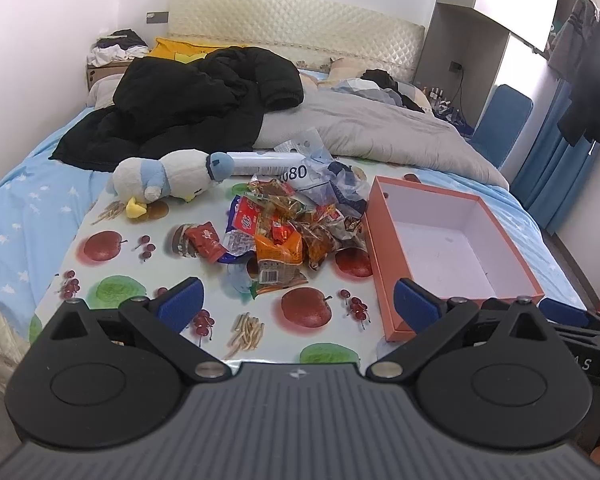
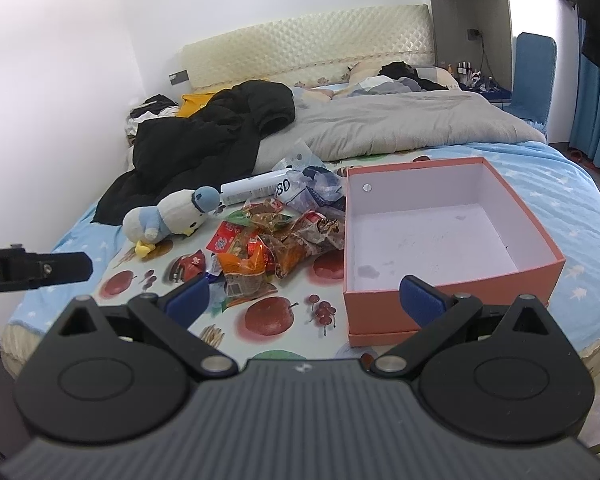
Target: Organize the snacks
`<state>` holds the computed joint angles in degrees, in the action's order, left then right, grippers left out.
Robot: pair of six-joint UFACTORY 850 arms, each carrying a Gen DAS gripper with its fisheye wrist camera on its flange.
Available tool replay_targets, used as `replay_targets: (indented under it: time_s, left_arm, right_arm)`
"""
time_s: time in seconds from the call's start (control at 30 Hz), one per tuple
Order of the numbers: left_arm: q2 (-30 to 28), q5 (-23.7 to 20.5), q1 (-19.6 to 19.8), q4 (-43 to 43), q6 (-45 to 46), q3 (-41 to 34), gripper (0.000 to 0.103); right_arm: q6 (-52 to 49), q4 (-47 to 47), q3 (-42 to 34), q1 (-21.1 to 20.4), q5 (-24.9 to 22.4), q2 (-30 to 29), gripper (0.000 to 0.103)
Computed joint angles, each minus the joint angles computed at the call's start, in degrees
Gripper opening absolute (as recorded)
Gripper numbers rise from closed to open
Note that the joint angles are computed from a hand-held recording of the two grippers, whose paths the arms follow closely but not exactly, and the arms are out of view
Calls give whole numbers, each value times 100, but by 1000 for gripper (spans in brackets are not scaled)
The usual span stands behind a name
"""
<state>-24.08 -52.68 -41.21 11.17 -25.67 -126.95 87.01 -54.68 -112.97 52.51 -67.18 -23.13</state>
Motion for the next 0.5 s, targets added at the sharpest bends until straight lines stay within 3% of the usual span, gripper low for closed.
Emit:
replay_targets:
  time_s: [0.5]
  left_arm:
    - [-390, -298, 112, -29, 59, -425, 102]
  right_arm:
    - [-29, 273, -32, -183, 329, -106, 103]
